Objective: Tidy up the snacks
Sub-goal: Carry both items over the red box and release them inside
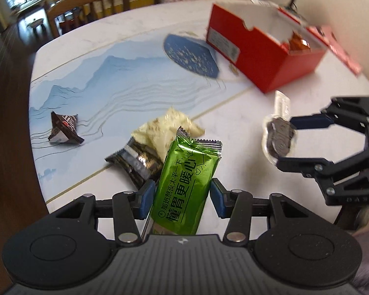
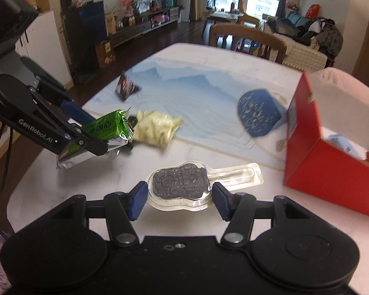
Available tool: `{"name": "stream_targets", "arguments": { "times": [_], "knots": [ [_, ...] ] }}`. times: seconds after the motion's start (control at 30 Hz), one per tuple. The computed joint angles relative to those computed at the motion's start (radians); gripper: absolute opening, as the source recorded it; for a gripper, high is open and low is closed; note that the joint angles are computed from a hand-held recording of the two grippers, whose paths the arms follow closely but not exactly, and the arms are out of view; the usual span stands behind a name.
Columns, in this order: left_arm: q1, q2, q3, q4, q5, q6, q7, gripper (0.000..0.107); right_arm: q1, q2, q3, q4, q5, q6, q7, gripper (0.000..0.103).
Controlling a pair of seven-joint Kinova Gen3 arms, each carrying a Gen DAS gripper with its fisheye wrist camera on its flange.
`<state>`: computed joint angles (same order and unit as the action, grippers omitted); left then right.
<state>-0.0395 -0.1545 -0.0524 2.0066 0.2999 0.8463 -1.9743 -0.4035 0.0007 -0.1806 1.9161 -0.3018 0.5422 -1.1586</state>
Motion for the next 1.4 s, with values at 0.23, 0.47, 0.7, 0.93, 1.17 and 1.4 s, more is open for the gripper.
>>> {"name": "stream_targets", "arguments": {
  "times": [0.23,0.47,0.7,0.93,1.17,1.4],
  "knots": [
    [0.014,0.010,0.058,-0.101,-0.058,0.017,0.179,0.047,0.059,-0.023,0.059,-0.064,-0.116,0.050,0.159,0.056],
    [0.065,0.055,0.109,-0.230,-0.123,0.040,0.358,0.047,0.146,-0.008,0.113,-0.116,-0.254,0.084,0.335,0.056],
    [0.155,0.151,0.178,-0.376,-0.264,0.045,0.580,0.048,0.255,0.043,0.141,-0.185,-0.347,0.138,0.491,0.056],
    [0.303,0.311,0.194,-0.569,-0.439,0.071,0.799,0.048,0.371,0.154,0.132,-0.306,-0.354,0.217,0.558,0.056],
    [0.414,0.493,0.154,-0.806,-0.493,0.164,0.893,0.048,0.460,0.272,0.099,-0.438,-0.315,0.260,0.585,0.056],
    [0.483,0.676,0.108,-1.090,-0.520,0.316,0.899,0.048,0.501,0.387,0.070,-0.577,-0.245,0.329,0.563,0.056]
  ]
}}
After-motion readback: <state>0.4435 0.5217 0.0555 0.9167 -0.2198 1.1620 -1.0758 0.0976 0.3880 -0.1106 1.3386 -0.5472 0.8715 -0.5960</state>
